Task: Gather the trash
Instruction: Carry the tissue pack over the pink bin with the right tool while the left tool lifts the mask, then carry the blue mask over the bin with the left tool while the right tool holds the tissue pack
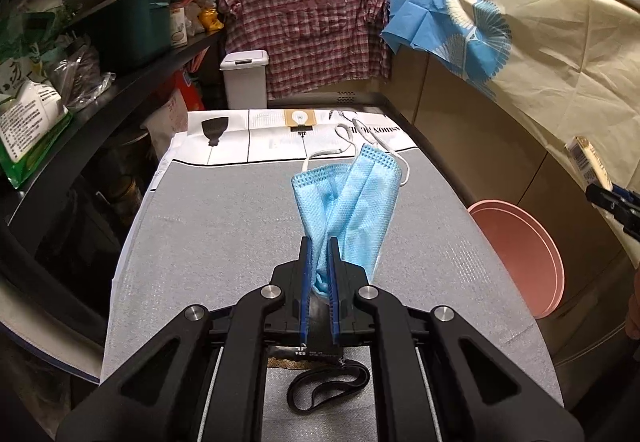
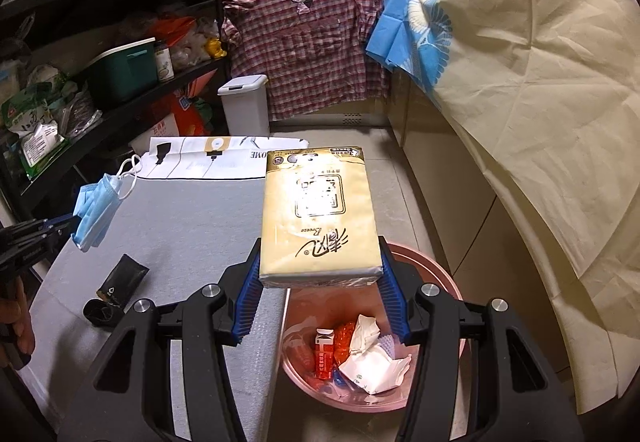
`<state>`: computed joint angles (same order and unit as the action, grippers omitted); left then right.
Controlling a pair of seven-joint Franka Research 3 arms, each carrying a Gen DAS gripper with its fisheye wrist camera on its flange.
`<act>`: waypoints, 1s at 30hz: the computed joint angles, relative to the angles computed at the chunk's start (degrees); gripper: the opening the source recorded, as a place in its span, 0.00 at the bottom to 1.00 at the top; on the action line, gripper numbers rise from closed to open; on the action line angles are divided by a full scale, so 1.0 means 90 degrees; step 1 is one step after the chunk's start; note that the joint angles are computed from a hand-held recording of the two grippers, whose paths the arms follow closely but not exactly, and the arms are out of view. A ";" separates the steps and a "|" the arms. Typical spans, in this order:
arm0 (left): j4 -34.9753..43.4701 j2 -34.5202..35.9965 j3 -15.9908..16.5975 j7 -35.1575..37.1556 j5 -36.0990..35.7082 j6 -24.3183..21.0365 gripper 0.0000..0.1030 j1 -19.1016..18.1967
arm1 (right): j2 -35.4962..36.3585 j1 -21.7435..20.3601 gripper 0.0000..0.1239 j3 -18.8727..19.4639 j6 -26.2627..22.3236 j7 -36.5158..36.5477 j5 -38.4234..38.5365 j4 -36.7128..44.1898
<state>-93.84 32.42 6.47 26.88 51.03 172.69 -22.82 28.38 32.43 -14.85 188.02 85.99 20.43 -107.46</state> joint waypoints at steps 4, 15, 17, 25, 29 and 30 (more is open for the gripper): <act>0.0041 0.0050 -0.0033 0.0027 -0.0037 -0.0068 0.07 -0.0025 | 0.0021 -0.0071 0.43 -0.0008 0.0016 -0.0007 0.0014 0.0021; 0.0212 0.0120 -0.0039 -0.0022 0.0067 -0.0144 0.07 -0.0129 | -0.0012 -0.0001 0.43 -0.0186 0.0103 -0.0003 0.0271 -0.0063; 0.0226 0.0121 -0.0057 -0.0018 0.0075 -0.0128 0.07 -0.0143 | -0.0043 -0.0198 0.43 -0.0002 0.0115 0.0018 0.0302 -0.0073; 0.0347 0.0192 -0.0364 0.0382 -0.0398 -0.0004 0.07 -0.0063 | -0.0091 -0.0823 0.43 0.0513 0.0084 0.0169 0.0414 -0.0054; 0.0532 0.0364 -0.0594 0.0789 -0.0836 0.0027 0.07 -0.0025 | -0.0140 -0.1316 0.43 0.0938 0.0109 0.0292 0.0415 -0.0081; 0.0602 0.0417 -0.0607 0.0879 -0.0912 0.0010 0.07 -0.0058 | -0.0147 -0.1423 0.43 0.1035 0.0116 0.0319 0.0416 -0.0085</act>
